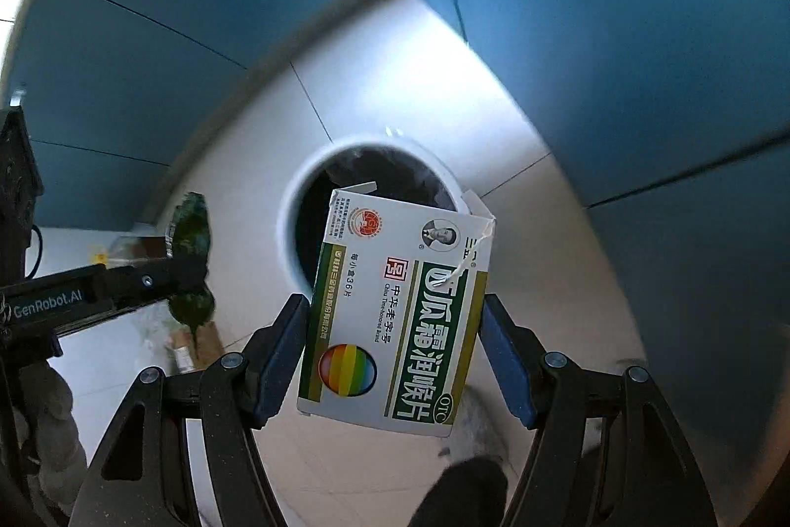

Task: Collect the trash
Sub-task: 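Carry pepper and medicine box to the white bin and open both tools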

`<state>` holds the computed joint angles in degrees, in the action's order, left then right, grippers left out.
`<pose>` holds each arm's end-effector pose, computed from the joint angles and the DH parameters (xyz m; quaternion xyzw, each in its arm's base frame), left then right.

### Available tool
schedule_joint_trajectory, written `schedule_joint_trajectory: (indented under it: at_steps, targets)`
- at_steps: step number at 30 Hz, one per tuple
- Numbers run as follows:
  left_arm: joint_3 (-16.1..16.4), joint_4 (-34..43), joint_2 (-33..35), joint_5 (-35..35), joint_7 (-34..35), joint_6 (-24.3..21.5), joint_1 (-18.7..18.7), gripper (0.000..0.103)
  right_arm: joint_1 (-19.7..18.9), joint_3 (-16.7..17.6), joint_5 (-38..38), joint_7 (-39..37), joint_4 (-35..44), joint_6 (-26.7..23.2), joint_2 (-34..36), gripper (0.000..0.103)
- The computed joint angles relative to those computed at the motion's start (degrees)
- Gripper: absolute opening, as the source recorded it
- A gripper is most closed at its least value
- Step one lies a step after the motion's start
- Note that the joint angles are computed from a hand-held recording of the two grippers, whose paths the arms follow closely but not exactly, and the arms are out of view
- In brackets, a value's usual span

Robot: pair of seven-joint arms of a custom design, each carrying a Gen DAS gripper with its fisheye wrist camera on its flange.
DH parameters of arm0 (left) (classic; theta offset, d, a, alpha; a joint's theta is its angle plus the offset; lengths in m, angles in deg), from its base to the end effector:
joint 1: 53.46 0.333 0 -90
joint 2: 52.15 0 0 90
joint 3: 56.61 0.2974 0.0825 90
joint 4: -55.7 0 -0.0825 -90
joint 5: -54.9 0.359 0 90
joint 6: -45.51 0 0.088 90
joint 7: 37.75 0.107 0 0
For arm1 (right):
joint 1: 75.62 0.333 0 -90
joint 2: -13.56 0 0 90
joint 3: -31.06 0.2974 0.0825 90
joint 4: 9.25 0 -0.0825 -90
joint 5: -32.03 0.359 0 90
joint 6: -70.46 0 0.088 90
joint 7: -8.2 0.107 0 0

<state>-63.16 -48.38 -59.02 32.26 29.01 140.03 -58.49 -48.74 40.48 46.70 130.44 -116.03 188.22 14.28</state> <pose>0.4785 -0.1401 0.5706 0.7741 -0.6039 0.0668 0.1779 0.4431 0.3419 0.5122 -0.6892 0.7093 0.1003 0.1093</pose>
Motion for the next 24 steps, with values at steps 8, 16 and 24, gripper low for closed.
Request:
schedule_joint_trajectory:
  at_steps: [8,16,24]
  targets:
    - [-0.80,-10.39,-0.06,2.72,2.79,9.56,-0.11,0.085,1.84,-0.72,-2.47,-4.70,2.98,2.28,12.04,0.103]
    - [-2.41,-13.19,-7.69,18.98,-1.32,9.20,-1.16,0.101,4.27,0.16,-12.57,0.33,-0.82,0.28,5.62,0.103]
    - [-2.43,-8.56,-14.20,24.96,-5.43,0.16,-2.77,0.101,5.81,0.60,-18.49,1.72,10.25,-11.40,4.37,0.103]
